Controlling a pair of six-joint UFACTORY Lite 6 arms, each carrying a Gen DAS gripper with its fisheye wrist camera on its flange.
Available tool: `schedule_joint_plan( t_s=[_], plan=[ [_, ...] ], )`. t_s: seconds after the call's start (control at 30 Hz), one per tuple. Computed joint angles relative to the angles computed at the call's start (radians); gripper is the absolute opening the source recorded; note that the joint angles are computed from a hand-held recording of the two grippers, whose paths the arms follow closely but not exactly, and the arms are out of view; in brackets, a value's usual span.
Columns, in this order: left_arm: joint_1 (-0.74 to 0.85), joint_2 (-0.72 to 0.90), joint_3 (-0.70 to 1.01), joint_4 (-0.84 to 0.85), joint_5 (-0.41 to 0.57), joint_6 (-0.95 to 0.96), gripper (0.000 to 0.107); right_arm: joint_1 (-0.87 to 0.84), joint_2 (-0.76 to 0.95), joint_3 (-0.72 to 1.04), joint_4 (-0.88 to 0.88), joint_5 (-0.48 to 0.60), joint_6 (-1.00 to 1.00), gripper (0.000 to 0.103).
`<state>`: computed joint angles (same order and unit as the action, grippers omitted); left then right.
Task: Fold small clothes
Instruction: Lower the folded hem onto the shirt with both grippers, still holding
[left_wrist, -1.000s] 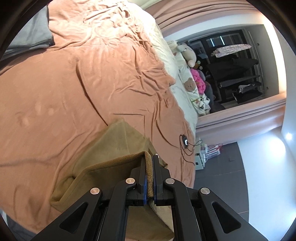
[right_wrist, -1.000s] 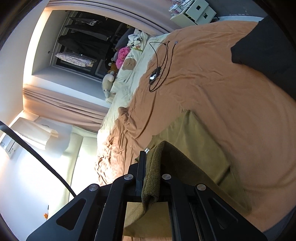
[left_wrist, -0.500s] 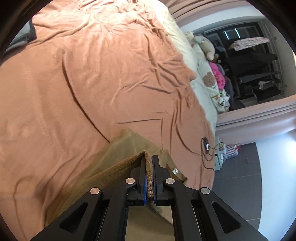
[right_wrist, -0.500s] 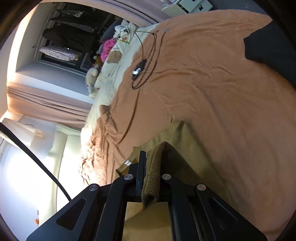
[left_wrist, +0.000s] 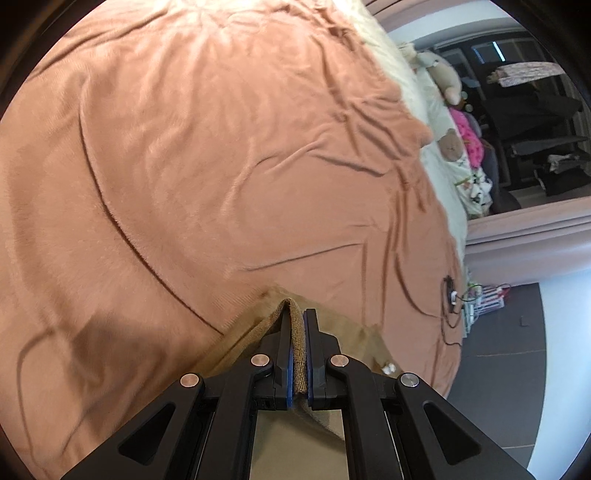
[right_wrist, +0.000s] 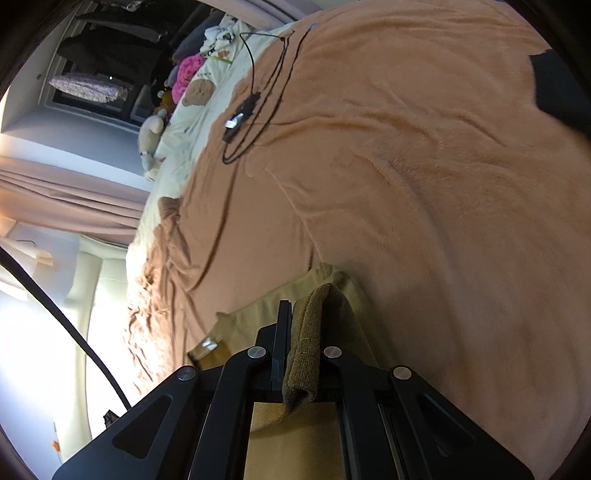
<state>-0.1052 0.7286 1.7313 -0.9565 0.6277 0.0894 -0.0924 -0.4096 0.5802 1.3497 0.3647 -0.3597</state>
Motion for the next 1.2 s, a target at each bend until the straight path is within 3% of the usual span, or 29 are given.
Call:
schedule_joint_plan(
  t_s=[0.37, 0.43, 0.57, 0.77, 0.97, 1.2],
  plan=[
    [0.003, 0.171, 0.100, 0.030, -0.019, -0.013, 0.004, 0.038, 0.134, 0.056, -0.089, -0.048, 0.081, 0.000],
    [-0.001, 0.178, 0.125, 0.067, -0.008, -0.050, 0.004, 0.049, 0.139, 0.081, -0.178, -0.054, 0.164, 0.000],
    [0.002, 0.144, 0.116, 0.082, 0.008, -0.073, 0.004, 0.058, 0.173, 0.143, -0.309, -0.045, 0.302, 0.000],
    [0.010, 0.022, 0.061, 0.078, 0.033, -0.065, 0.004, 0.058, 0.069, 0.151, -0.460, -0.009, 0.461, 0.000],
    [-0.006, 0.071, 0.229, 0.177, 0.080, -0.193, 0.004, 0.047, 0.026, 0.172, -0.514, 0.017, 0.509, 0.000],
    [-0.017, 0.279, 0.524, 0.323, 0.138, -0.360, 0.004, 0.046, 0.159, 0.241, -0.394, -0.019, 0.387, 0.000]
  ],
)
